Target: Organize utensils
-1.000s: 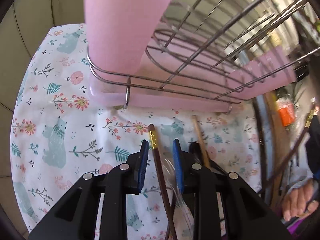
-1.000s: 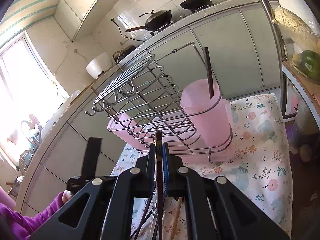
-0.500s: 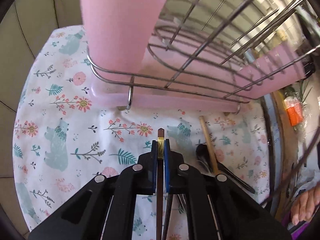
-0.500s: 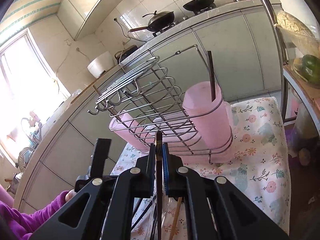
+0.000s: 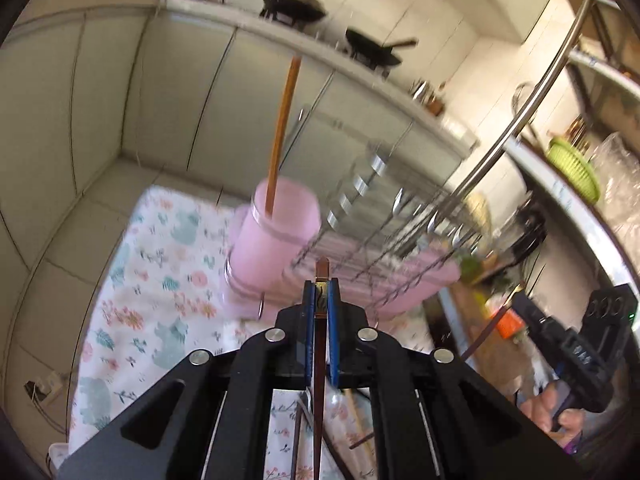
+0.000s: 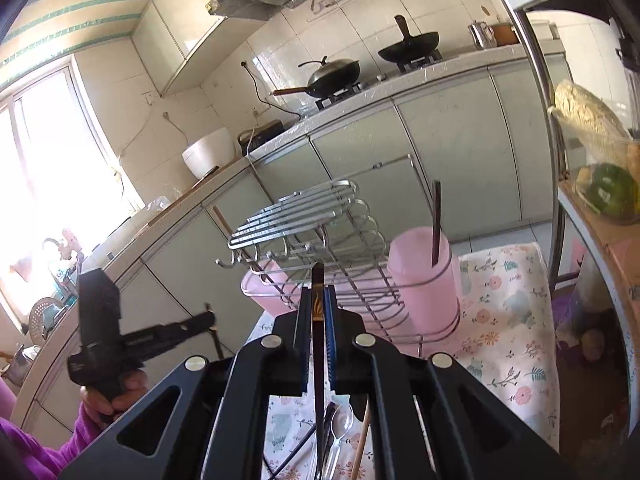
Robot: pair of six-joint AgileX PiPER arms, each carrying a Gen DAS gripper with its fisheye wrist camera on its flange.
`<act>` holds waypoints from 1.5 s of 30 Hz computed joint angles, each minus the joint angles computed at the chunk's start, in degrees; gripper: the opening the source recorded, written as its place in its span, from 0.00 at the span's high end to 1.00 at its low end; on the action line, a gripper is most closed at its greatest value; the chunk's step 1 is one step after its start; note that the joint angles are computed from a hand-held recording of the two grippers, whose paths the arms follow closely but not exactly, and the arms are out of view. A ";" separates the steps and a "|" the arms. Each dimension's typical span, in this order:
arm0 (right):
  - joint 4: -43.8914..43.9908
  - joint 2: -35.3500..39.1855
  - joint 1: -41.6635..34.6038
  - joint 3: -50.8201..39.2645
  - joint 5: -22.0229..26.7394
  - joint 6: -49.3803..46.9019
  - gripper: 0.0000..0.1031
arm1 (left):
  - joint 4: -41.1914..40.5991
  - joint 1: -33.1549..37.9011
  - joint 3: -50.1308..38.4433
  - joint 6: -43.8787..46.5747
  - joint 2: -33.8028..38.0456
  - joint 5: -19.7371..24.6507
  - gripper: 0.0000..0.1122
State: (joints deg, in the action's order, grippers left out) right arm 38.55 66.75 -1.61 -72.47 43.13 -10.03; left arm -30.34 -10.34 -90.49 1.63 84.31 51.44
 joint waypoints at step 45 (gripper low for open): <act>-29.91 19.48 -1.09 -34.48 1.80 13.61 0.94 | 25.14 -1.70 -50.30 -16.10 22.74 2.98 0.95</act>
